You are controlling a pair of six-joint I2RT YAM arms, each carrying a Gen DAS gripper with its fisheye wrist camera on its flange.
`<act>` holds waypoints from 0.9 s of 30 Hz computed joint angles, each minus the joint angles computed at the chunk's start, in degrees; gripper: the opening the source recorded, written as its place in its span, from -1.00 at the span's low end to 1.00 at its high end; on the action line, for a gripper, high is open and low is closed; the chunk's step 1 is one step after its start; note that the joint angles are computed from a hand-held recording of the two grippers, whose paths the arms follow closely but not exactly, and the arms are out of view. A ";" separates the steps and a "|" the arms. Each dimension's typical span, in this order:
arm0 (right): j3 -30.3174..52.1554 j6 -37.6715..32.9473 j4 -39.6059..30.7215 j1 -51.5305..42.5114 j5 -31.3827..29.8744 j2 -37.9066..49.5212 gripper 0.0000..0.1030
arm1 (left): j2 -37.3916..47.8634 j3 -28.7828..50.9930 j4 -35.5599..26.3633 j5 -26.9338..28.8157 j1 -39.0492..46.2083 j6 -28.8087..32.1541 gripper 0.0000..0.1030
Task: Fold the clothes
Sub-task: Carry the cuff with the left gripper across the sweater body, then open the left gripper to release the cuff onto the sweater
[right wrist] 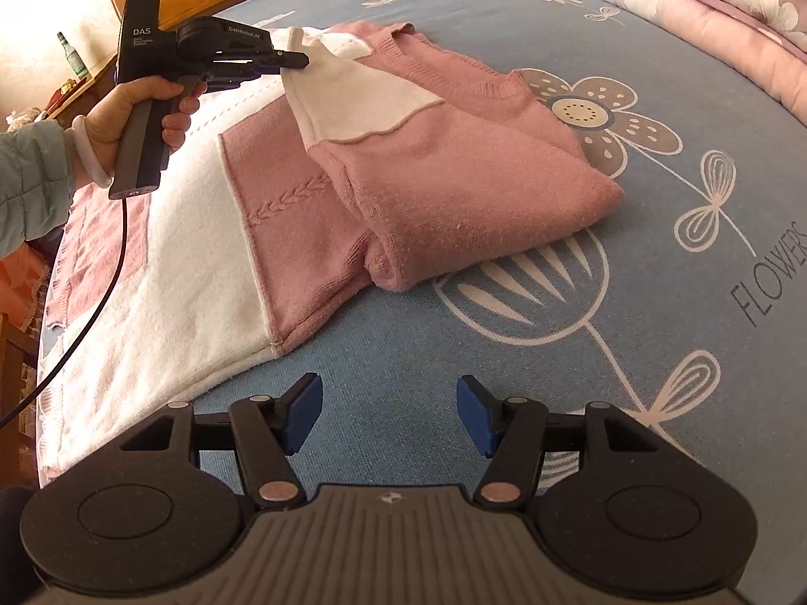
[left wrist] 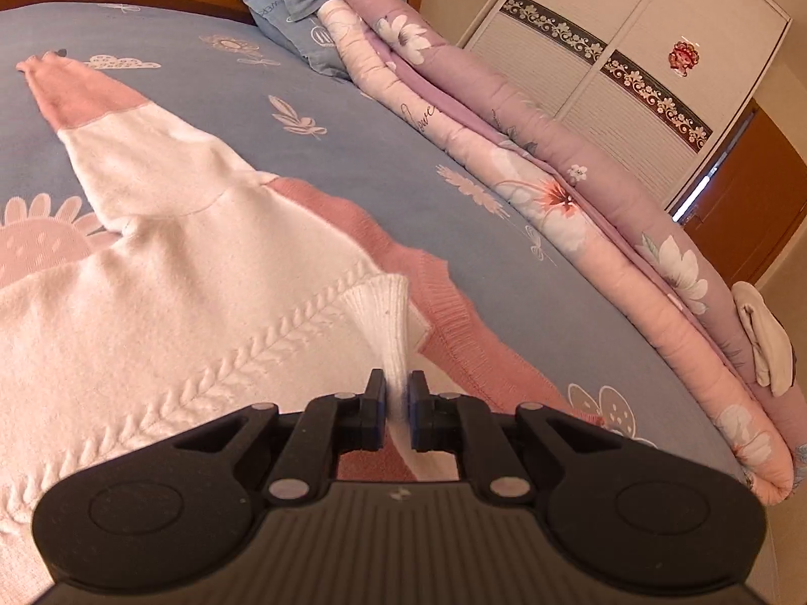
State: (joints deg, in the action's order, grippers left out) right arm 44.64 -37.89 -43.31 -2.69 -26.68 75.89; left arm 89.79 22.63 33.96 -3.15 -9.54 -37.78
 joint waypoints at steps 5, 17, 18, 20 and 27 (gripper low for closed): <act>0.68 -0.15 -0.37 0.15 0.00 0.67 0.25 | -1.59 2.83 -2.65 -0.11 0.86 3.54 -0.90; -3.93 5.17 9.75 3.12 1.22 -4.97 0.24 | 0.52 4.72 -3.96 0.37 6.03 2.55 -0.81; -4.49 6.59 11.58 4.44 2.14 -5.34 0.24 | 0.57 4.27 -4.04 -0.46 5.75 2.34 -0.74; -6.20 9.15 15.33 7.68 4.75 -6.56 0.24 | 0.23 3.21 -4.32 -0.78 5.71 1.62 -0.56; -10.92 25.95 29.32 19.16 15.93 -6.24 0.25 | -7.19 -4.70 -1.76 -1.11 3.05 -2.73 -0.22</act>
